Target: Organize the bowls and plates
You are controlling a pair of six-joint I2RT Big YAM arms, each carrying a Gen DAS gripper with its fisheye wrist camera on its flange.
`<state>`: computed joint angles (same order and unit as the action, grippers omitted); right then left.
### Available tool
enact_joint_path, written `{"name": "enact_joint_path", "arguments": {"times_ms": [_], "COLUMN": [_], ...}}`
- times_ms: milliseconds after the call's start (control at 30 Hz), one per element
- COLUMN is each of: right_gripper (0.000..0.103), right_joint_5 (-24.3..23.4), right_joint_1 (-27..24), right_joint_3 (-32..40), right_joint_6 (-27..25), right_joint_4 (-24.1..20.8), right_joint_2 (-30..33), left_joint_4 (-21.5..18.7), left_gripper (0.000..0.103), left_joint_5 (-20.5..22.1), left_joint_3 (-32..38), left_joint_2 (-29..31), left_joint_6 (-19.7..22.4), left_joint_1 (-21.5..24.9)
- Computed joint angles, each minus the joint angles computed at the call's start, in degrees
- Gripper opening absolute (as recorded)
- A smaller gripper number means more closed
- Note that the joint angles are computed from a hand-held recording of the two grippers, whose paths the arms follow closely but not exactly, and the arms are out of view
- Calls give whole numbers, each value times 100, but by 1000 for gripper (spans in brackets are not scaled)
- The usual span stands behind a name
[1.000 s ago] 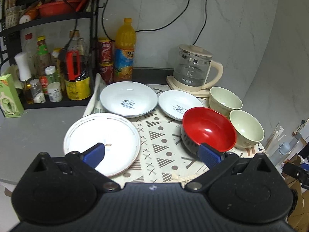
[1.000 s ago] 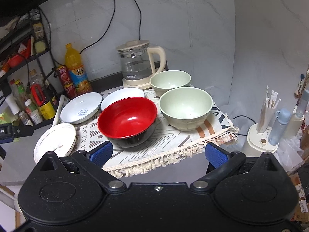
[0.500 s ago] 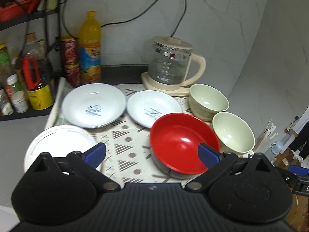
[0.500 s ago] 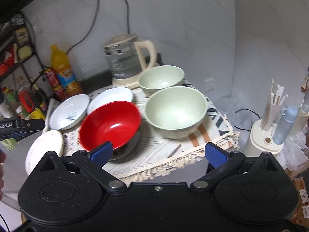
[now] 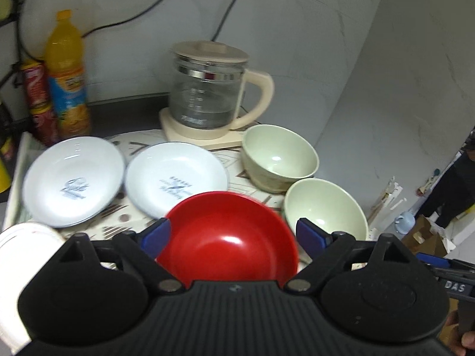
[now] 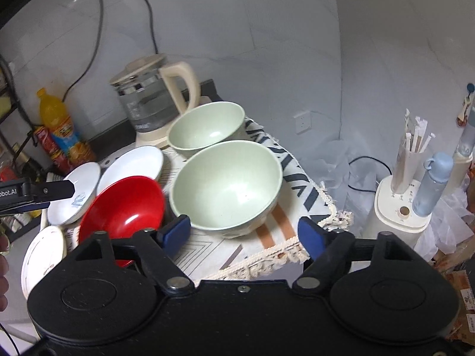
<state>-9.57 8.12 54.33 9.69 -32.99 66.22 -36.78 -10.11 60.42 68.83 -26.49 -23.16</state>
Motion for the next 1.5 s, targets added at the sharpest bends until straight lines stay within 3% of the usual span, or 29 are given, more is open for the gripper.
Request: {"name": "enact_joint_path", "arguments": {"times_ms": [267, 433, 733, 1000, 1133, 1267, 1433, 1500], "right_gripper": [77, 77, 62, 45, 41, 37, 19, 18], "right_joint_5": [42, -20, -180, -64, -129, -137, -316, -236], "right_joint_1": [-138, -231, -183, -154, -193, -149, -112, -82], "right_joint_3": [334, 483, 849, 1251, 1373, 1474, 1545, 1533], "right_joint_6": [17, 78, 166, 117, 193, 143, 151, 128], "right_joint_4": [-41, 4, -120, -519, -647, -737, -804, -783], "right_joint_2": [523, 836, 1461, 1985, 2148, 2281, 2435, 2422], "left_joint_4": [47, 55, -133, -466, -636, -825, -1126, -1118], "left_gripper": [75, 72, 62, 41, 37, 27, 16, 16], "left_joint_5": [385, 587, 940, 1245, 1423, 1493, 1561, 1562], "left_joint_3": [649, 1018, 1689, 2247, 2476, 2691, 2915, 2907], "left_joint_2": [837, 1310, 2148, 2802, 3074, 3306, 3533, 3528], "left_joint_6": [298, 486, 901, 1183, 1182, 1135, 1117, 1120], "left_joint_1": [88, 105, 118, 116, 125, 112, 125, 129]}}
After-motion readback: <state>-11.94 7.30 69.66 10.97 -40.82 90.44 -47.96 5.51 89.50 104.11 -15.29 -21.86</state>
